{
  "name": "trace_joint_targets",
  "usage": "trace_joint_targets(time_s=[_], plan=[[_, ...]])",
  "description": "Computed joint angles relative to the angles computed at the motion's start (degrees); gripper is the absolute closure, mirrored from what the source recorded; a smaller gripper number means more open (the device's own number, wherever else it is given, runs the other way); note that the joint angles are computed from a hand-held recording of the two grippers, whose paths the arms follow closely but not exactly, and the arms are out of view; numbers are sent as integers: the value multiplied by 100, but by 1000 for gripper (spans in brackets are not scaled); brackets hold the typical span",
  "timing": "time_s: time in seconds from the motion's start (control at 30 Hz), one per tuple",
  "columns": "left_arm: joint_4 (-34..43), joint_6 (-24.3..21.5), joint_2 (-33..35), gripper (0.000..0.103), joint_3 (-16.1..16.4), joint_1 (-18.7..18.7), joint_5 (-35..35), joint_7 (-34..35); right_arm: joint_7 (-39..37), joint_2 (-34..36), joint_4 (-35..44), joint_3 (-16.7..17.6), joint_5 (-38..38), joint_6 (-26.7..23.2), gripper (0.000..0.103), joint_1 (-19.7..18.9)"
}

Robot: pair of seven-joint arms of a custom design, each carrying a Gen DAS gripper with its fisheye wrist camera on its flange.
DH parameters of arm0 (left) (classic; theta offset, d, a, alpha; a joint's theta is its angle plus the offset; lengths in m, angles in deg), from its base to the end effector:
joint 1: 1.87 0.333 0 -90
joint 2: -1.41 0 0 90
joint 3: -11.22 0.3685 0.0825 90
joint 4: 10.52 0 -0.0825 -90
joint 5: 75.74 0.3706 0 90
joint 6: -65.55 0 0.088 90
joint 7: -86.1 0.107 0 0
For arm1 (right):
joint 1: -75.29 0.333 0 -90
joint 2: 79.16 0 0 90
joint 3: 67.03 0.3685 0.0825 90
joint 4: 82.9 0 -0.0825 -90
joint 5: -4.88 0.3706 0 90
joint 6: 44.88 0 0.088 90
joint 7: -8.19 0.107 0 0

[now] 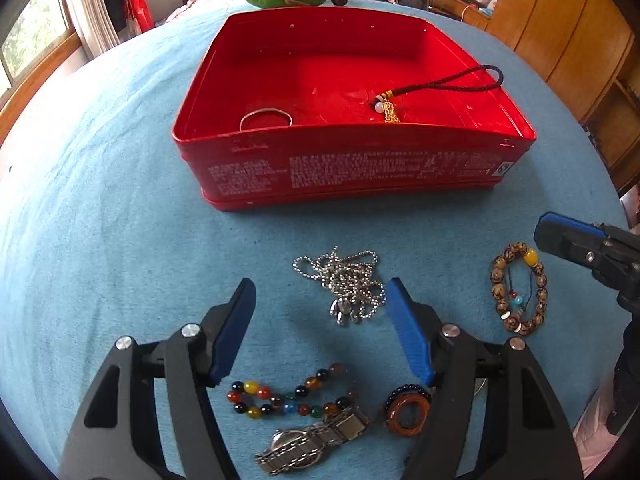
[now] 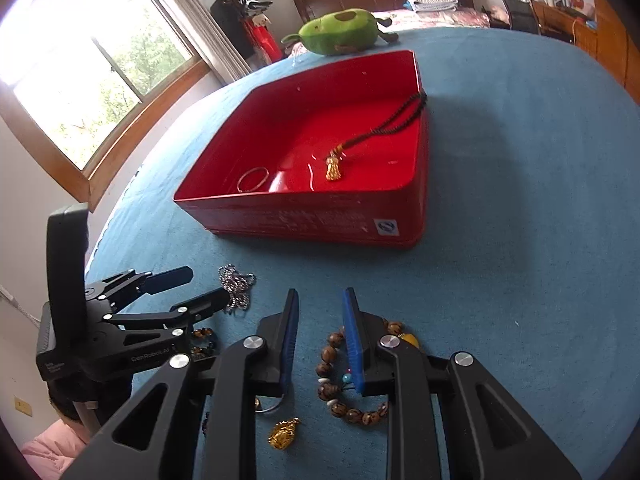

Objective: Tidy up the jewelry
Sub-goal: 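Grasp the silver ball-chain necklace with the left tool while the right tool grasps the wooden bead bracelet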

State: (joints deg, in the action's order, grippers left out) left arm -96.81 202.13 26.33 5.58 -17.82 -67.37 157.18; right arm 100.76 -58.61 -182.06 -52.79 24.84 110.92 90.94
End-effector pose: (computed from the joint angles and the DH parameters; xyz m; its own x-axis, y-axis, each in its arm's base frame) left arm 0.6849 -0.2541 0.5175 -0.1223 -0.9913 0.0488 -0.8962 0.0891 -0.4346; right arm 0.6261 0.3159 0.5059 0.2580 -0.8789 -0.4012 -0.8640 -0.0240 -0.5029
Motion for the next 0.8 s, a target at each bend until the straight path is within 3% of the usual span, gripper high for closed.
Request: trace_joint_targets(time_s=[0.2,0.4,0.5,0.57,0.63,0.8], plan=[[138,-129,141,35,-55,46,-212,1,68,6,-33,-53,-59,-96,79,17],[194,-140,220,38,27,-56,-58,-54,761,3,-54,-402,-808,-201,79,298],[173,-60,236,49,90,-149,151,-118,1040,20,-28,-489,-1151,-285,79,371],[159,-11,234,68,21,-110,103,-6,1054,13,-56,-446,-1190,-304,79,316],[118,21,209,78,-27,-88,32,90,1089,-16,-102,-442,-1250,-304,79,295],[0,140,161,82,-61,-76,-80,212,1052,-57,-204,-391,-1199,-352,72,186]])
